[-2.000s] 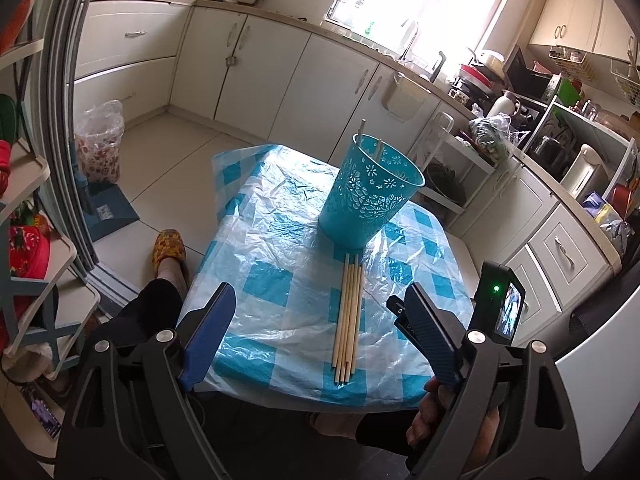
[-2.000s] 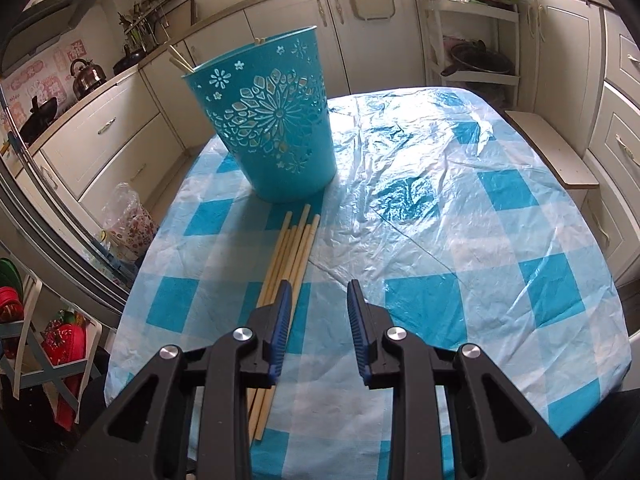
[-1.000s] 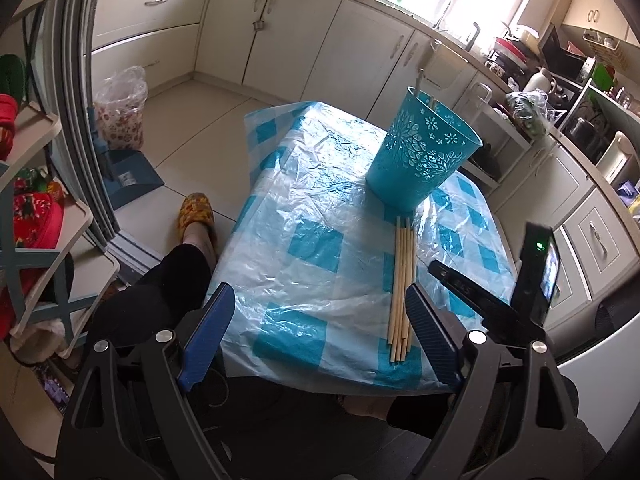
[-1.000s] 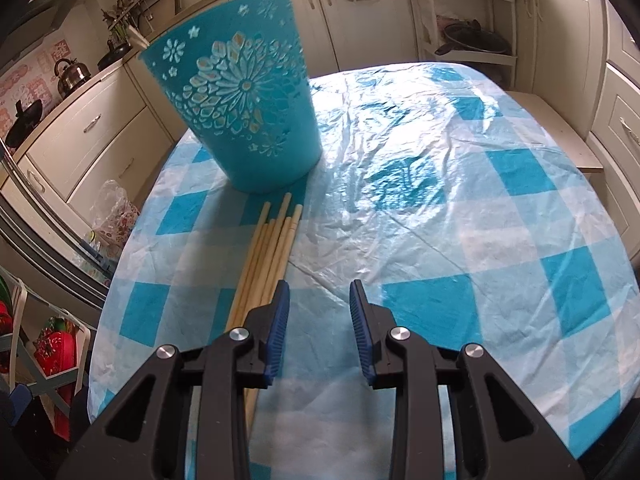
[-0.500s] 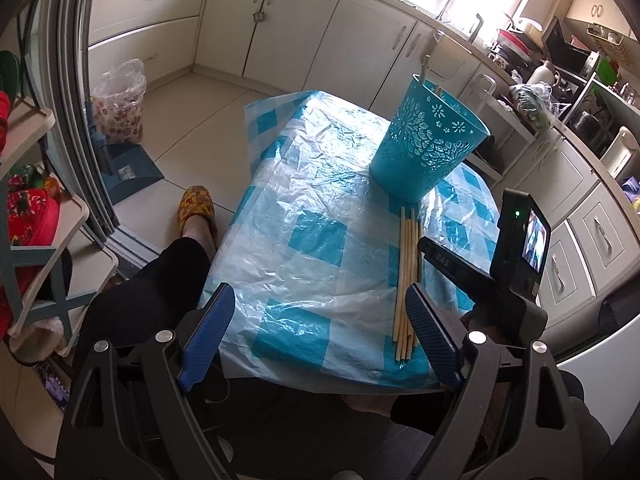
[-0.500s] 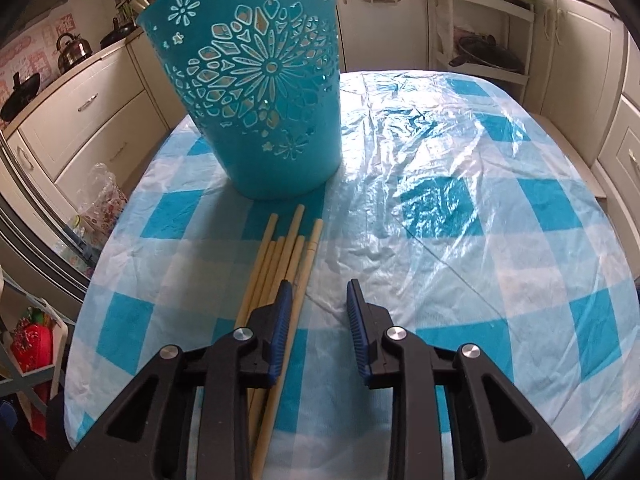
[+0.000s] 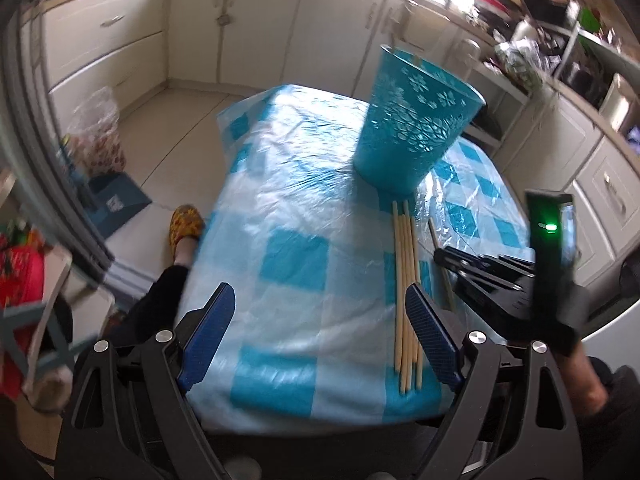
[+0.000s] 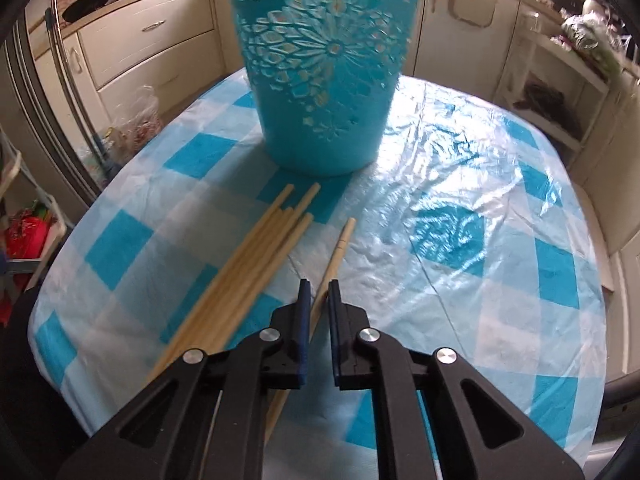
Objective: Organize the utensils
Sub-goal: 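Move the right tool back down to the chopsticks and close on one, then grasp a chopstick with the left tool and lift it over the basket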
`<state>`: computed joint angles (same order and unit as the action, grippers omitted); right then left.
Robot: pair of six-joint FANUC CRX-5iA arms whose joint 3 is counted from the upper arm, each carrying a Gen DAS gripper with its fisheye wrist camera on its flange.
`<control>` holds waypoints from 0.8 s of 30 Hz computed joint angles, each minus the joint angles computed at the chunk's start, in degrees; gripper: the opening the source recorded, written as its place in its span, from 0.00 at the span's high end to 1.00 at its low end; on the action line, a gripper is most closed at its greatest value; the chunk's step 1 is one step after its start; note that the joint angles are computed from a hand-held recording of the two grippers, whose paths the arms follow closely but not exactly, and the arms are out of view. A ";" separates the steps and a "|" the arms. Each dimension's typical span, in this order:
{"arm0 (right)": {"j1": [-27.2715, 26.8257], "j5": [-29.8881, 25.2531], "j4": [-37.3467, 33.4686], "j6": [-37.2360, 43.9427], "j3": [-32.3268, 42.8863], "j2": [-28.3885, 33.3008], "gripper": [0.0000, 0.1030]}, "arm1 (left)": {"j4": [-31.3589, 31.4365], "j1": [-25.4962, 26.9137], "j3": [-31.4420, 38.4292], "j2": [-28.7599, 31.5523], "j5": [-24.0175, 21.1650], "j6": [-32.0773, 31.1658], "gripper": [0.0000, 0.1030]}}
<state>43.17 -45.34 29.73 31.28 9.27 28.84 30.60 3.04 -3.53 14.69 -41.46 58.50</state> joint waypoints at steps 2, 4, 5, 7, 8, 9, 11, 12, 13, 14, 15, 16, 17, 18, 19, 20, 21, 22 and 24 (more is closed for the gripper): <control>-0.78 2.31 -1.80 -1.41 -1.21 -1.12 0.91 | -2.40 -1.71 3.50 3.01 -0.18 0.89 0.19; -1.17 4.70 -2.65 -3.19 -2.70 -2.07 0.91 | -6.03 -3.46 8.40 6.75 -1.63 3.50 0.19; -1.34 5.62 -3.19 -3.62 -3.21 -2.45 0.91 | -7.01 -4.07 10.00 8.06 -1.84 4.43 0.19; -1.77 6.48 -4.19 -3.55 -3.44 -2.79 0.91 | -9.21 -5.11 13.27 10.60 -2.12 6.41 0.20; -1.77 6.89 -4.43 -3.85 -3.76 -3.06 0.91 | -10.50 -5.64 15.27 12.03 -2.63 7.55 0.20; -1.94 7.40 -4.86 -3.93 -4.04 -3.29 0.91 | -11.33 -5.95 16.58 13.00 -2.95 8.24 0.20; -2.20 8.38 -5.53 -4.06 -4.52 -3.59 0.91 | -14.03 -6.89 20.46 15.63 -4.33 10.46 0.20; -2.35 8.71 -6.08 -3.89 -4.54 -3.67 0.91 | -14.60 -7.20 21.58 16.40 -4.86 10.99 0.20; -2.62 8.64 -6.80 -3.26 -4.14 -3.64 0.91 | -15.36 -7.56 23.34 17.62 -5.75 11.67 0.21; -2.72 8.71 -7.21 -3.11 -4.11 -3.70 0.91 | -15.89 -7.72 23.98 18.12 -5.87 12.04 0.21; -2.93 8.75 -7.57 -2.75 -3.99 -3.67 0.91 | -16.60 -7.98 24.93 18.72 -6.14 12.64 0.20; -3.09 8.81 -7.82 -2.53 -3.95 -3.67 0.91 | -17.12 -8.21 25.99 19.44 -6.56 13.15 0.21; -3.24 8.82 -8.08 -2.28 -3.84 -3.64 0.91 | -17.35 -8.32 26.67 19.83 -6.91 13.37 0.21; -3.21 8.74 -8.18 -2.25 -3.66 -3.56 0.91 | -18.00 -8.56 27.48 20.29 -7.24 13.74 0.21; -3.26 8.77 -8.23 -2.19 -3.64 -3.55 0.91 | -18.56 -8.72 28.05 20.56 -7.46 13.93 0.21; -3.29 8.83 -8.21 -2.19 -3.68 -3.57 0.91 | -19.32 -8.94 28.70 20.89 -7.67 14.17 0.21; -3.34 8.84 -8.30 -2.12 -3.66 -3.58 0.91 | -19.80 -9.10 29.21 21.15 -7.90 14.40 0.21; -3.39 8.87 -8.42 -2.11 -3.66 -3.60 0.91 | -20.09 -9.21 29.64 21.44 -8.16 14.51 0.21; -3.54 8.91 -8.58 -1.90 -3.62 -3.62 0.91 | -19.89 -9.30 29.67 21.56 -8.08 14.44 0.21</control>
<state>39.63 -36.43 21.15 29.38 5.65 25.22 10.71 -6.26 26.14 36.25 -49.55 72.94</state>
